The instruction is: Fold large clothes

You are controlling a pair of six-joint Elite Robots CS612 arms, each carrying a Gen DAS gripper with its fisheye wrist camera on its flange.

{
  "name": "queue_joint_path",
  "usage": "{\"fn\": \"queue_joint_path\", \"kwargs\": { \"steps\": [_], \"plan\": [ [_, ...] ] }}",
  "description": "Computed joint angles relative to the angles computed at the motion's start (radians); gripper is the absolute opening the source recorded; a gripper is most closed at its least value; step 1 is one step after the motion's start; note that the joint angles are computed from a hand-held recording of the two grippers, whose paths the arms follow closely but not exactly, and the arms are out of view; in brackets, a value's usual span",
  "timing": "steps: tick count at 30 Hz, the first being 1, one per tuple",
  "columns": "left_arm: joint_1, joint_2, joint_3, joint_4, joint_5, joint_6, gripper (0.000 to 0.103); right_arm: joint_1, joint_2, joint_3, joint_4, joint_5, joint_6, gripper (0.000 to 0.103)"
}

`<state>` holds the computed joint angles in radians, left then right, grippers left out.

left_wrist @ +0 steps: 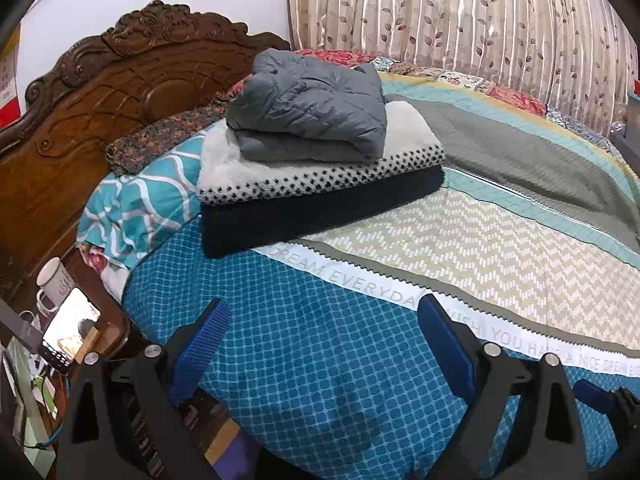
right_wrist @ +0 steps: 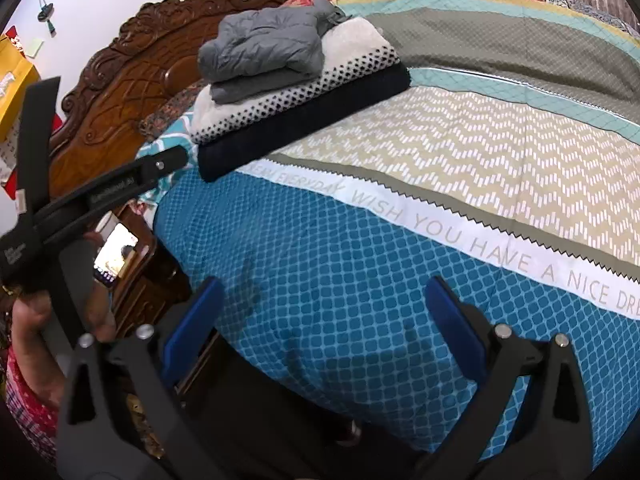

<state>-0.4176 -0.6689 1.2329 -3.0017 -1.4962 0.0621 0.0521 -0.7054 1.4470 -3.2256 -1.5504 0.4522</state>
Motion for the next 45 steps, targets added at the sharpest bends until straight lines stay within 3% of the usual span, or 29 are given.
{"fn": "queue_joint_path", "kwargs": {
  "steps": [17,22,27,34,38,45],
  "plan": [
    [-0.002,0.005,-0.004,0.032,0.043,-0.010,0.101,0.002,0.004,-0.006,0.024,-0.002,0.004,0.097],
    [-0.013,0.002,-0.004,0.099,0.094,-0.010,0.101,0.006,0.005,-0.009,0.046,-0.021,0.014,0.097],
    [-0.013,0.000,0.003,0.129,0.069,-0.002,0.101,0.005,0.002,-0.003,0.052,-0.031,0.035,0.097],
    [-0.006,0.002,-0.003,0.267,-0.022,-0.029,0.101,-0.006,-0.001,0.010,0.079,-0.023,0.114,0.097],
    [-0.013,0.013,0.002,0.315,-0.022,-0.021,0.101,-0.017,0.002,0.016,0.114,-0.019,0.183,0.097],
    [-0.033,0.046,-0.012,0.422,-0.016,0.024,0.101,-0.055,0.021,0.030,0.175,0.088,0.353,0.097]
  ]
}}
